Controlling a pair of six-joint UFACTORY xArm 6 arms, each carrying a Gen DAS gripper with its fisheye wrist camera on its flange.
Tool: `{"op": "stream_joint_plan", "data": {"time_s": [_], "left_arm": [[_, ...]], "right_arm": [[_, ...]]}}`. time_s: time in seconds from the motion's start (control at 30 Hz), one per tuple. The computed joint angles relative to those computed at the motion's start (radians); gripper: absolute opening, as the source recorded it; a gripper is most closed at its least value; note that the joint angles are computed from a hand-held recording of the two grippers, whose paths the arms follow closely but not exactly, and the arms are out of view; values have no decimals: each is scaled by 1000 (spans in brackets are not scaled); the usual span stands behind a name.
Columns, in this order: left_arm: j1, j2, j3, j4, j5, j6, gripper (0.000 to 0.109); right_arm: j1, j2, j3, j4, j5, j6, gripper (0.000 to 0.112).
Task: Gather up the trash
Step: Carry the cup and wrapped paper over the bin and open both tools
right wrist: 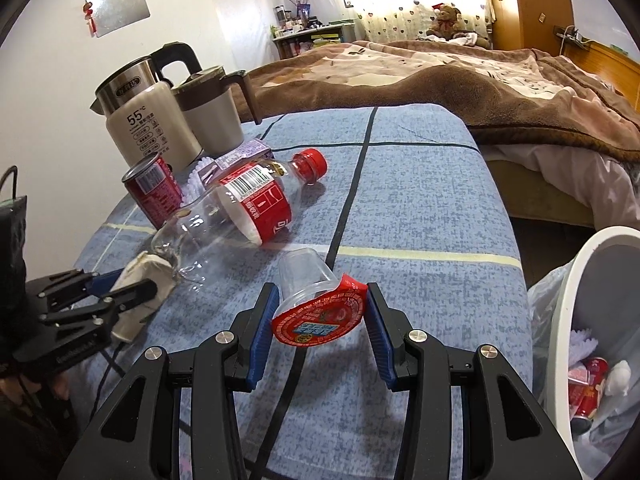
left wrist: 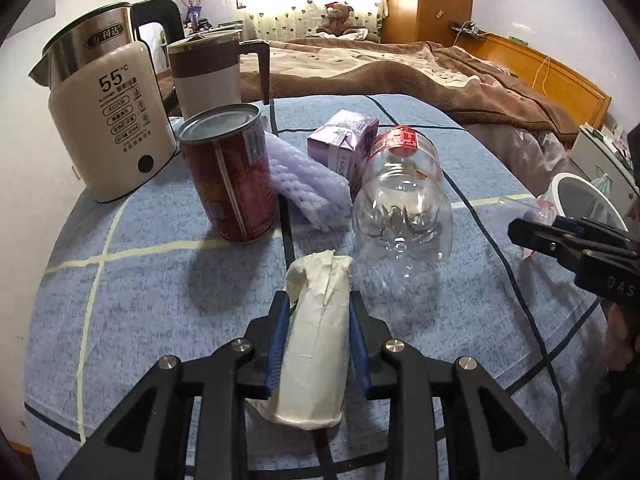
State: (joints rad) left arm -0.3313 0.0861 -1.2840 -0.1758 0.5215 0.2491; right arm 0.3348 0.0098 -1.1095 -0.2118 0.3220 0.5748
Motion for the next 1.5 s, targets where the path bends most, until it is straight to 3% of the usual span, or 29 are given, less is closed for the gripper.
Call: {"op": "stream_joint_plan", "data": {"time_s": [0.13, 0.3, 0.4, 0.5, 0.93, 1.5], "left_arm": [[3, 6, -6, 14, 6, -44, 39], [-6, 3, 0, 76, 4, -91, 40], [-11, -3, -3, 108, 16, -128, 34], [-21, -30, 21, 92, 9, -117, 29], [-101, -108, 49, -16, -33, -41, 29], [-280, -9, -113, -122, -19, 31, 29]], "right_arm": [[0, -19, 20, 5, -10, 1, 44], [-5, -43, 43, -3, -18, 13, 44], [-6, -61, 61, -8, -27, 19, 44], [-8, -77, 76, -14, -34, 24, 44], [-49, -212, 184, -85, -61, 93, 44], [-193, -452, 344, -150, -17, 133, 44]]}}
